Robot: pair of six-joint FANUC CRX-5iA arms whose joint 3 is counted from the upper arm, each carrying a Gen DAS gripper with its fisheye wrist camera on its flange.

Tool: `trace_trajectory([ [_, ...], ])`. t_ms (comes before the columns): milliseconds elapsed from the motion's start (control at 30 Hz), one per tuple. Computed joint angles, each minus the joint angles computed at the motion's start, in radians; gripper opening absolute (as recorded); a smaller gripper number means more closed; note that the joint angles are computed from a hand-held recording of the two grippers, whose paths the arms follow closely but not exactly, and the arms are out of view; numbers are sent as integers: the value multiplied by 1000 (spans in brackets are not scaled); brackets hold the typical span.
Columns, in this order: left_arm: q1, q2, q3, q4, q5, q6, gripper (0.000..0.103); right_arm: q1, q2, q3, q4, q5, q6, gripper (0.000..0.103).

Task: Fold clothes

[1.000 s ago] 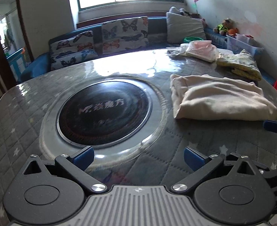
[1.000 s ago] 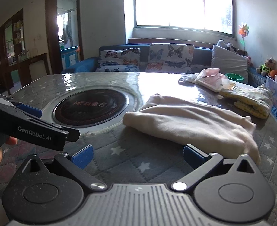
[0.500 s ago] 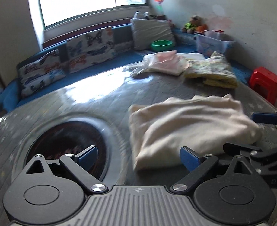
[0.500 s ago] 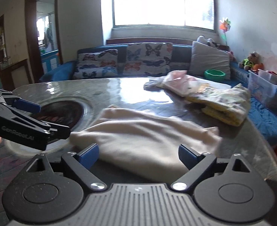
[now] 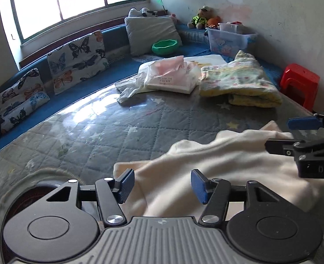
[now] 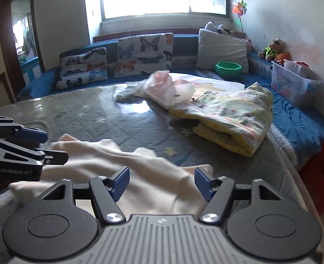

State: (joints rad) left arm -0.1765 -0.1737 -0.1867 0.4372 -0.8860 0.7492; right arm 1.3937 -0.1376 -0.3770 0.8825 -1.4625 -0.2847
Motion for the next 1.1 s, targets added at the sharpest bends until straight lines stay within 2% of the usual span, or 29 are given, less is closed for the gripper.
trace_trajectory([
  [67, -5, 20, 0, 18, 16, -30, 61, -27, -8, -11, -12, 25, 13, 61],
  [133, -16, 43, 13, -4, 34, -15, 61, -56, -20, -23, -37, 65, 29, 57],
  [200, -18, 74, 35, -6, 13, -21, 60, -80, -30, -36, -64, 105, 42, 45],
  [267, -20, 96, 54, -21, -7, -8, 41, -84, -36, -48, -64, 118, 35, 38],
  [300, -14, 98, 49, 0, -20, -29, 23, -85, -38, -54, -63, 122, 31, 30],
  [333, -12, 93, 41, 8, -16, -38, 13, -81, -38, -58, -55, 117, 26, 23],
  [367, -11, 88, 33, 17, -12, -47, 10, -76, -39, -61, -48, 109, 21, 13],
  [433, -6, 70, 15, 37, 2, -68, 3, -62, -44, -61, -34, 89, 15, 9],
  [533, 4, 52, 13, 63, -11, -55, 2, -33, -43, -54, 9, 54, 19, 8],
  [900, 111, -93, -63, 309, -46, -202, 1, 101, -12, 18, 229, -98, 24, 7],
  [1100, 222, -180, -129, 449, -134, -313, 1, 185, 20, 62, 302, -169, 28, 7],
])
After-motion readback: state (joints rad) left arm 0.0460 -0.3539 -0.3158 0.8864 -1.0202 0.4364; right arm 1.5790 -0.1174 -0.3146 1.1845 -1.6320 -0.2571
